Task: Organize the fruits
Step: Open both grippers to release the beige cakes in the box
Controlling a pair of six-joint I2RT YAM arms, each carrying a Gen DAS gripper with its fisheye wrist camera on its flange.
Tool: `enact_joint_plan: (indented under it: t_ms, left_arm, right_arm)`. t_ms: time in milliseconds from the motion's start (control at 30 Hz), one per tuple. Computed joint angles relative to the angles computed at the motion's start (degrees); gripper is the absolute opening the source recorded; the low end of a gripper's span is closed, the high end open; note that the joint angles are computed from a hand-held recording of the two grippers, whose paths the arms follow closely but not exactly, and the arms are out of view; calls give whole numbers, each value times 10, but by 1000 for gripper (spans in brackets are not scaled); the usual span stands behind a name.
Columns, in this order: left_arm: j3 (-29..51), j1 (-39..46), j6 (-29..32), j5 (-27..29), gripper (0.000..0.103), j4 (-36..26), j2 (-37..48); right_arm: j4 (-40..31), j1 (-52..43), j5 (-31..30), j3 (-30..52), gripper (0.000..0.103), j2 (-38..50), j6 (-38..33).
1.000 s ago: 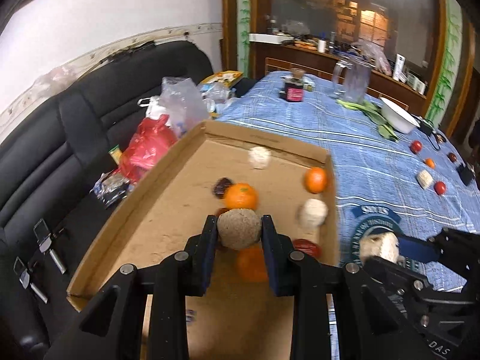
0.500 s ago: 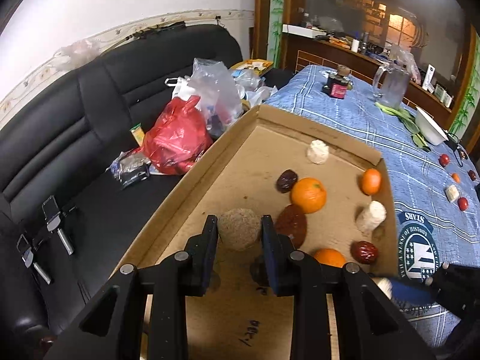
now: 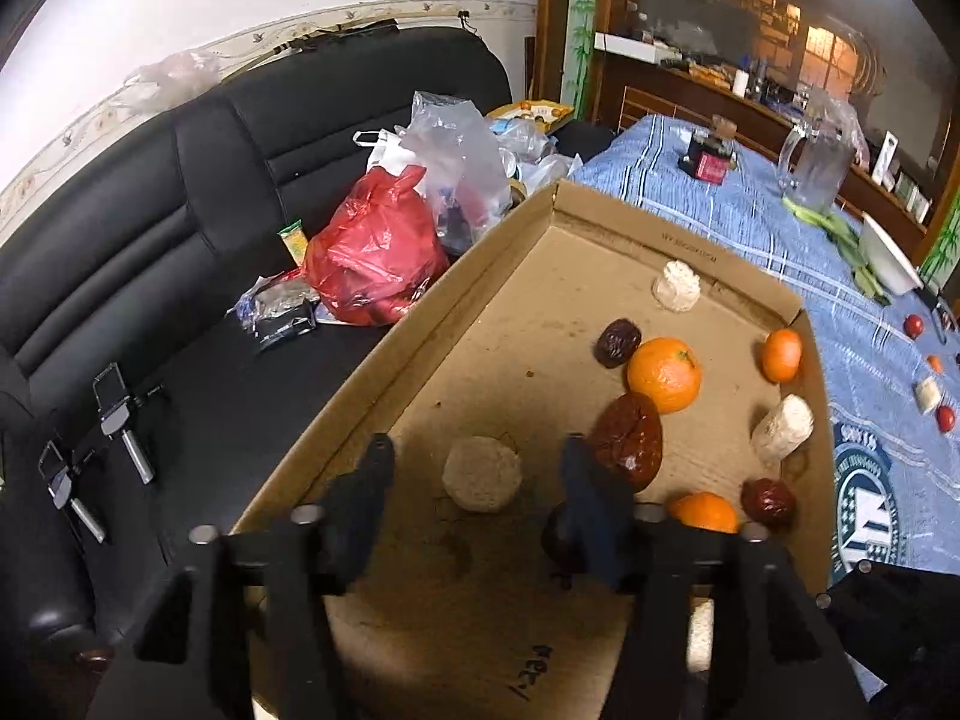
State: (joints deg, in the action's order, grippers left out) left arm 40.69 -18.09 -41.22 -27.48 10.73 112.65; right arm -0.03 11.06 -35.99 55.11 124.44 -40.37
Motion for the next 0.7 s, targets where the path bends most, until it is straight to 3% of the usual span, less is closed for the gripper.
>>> enact_joint_plan:
  t_ms: [300,467,700]
  left_arm:
    - [5,-45,-25,-61,80,-26,-31]
    - [34,-88,-22,-88,84,-48,-38]
    - [126,-141,-9,-49,84,-58,16]
  right_arm:
    - [-15,-56,-47,-17,53,-42,-8]
    - [-22,-109,-63,-11,60,-53,-7]
    - [-56,-205,-63,44,61,-26,-21]
